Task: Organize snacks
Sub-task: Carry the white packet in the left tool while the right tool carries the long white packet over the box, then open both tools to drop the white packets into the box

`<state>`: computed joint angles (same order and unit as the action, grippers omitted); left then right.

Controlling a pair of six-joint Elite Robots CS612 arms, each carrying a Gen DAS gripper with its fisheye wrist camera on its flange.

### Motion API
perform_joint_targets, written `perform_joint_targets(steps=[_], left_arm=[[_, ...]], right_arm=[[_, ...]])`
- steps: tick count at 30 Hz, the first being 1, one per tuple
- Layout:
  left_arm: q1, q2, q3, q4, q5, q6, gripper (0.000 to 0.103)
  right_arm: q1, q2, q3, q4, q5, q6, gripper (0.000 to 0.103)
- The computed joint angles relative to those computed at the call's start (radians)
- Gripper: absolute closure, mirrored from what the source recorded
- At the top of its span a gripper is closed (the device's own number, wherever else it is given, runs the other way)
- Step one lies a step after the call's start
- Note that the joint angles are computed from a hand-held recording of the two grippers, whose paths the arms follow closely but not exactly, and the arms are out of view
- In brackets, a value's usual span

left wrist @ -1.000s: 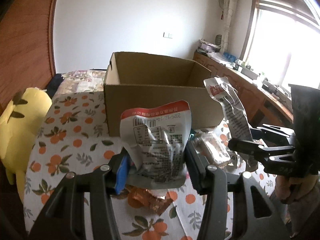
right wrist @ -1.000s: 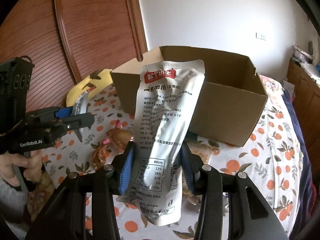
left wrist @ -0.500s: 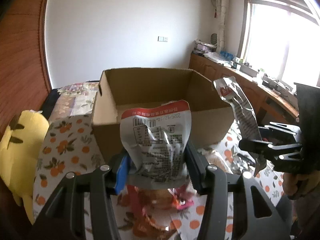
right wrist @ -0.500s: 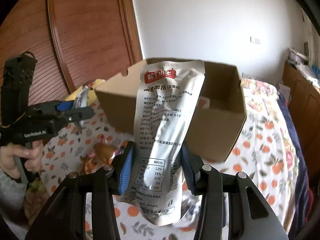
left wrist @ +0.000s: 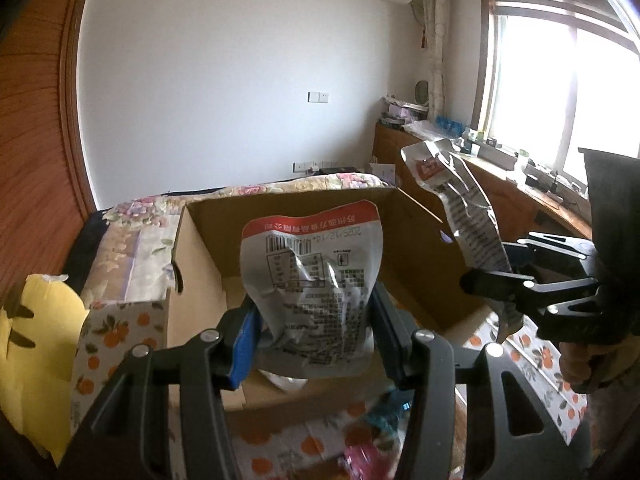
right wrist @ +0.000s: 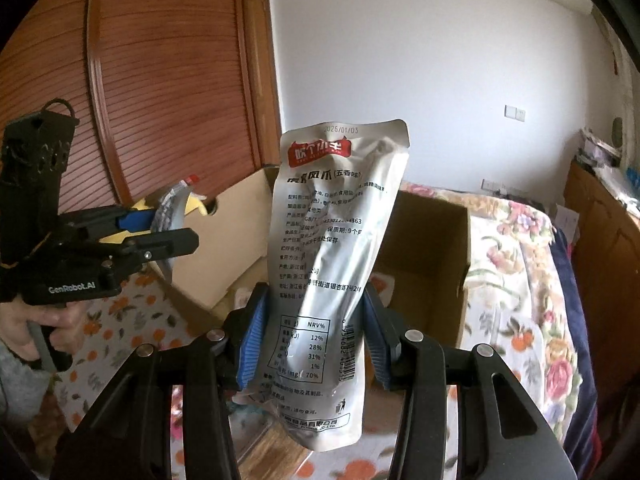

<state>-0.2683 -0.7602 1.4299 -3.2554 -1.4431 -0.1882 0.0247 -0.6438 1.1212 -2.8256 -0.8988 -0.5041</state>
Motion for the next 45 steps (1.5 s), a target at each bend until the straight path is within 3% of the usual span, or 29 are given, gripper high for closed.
perform_joint_targets(steps=[8, 16, 23, 33, 40, 45], left_arm=[[0.018, 0.043, -0.082, 0.037, -0.002, -0.011, 0.052], [0.018, 0.078, -0.126, 0.095, -0.013, -0.014, 0.051], [0.009, 0.091, -0.134, 0.117, -0.009, -0.007, 0.050], [0.002, 0.091, -0.139, 0.145, 0.006, -0.003, 0.047], [0.000, 0.067, -0.112, 0.151, 0.010, -0.003, 0.041], [0.001, 0.044, -0.081, 0.136, 0.017, 0.008, 0.038]], right_arm=[[0.012, 0.070, -0.117, -0.008, -0.009, 0.042, 0.058], [0.019, 0.124, -0.182, -0.008, -0.069, 0.093, 0.057], [0.022, 0.112, -0.148, -0.073, -0.083, 0.092, 0.054], [0.033, 0.101, -0.149, 0.072, -0.110, -0.016, 0.048], [0.031, 0.105, -0.171, 0.154, -0.117, -0.023, 0.041], [0.033, 0.086, -0.143, 0.141, -0.140, -0.025, 0.038]])
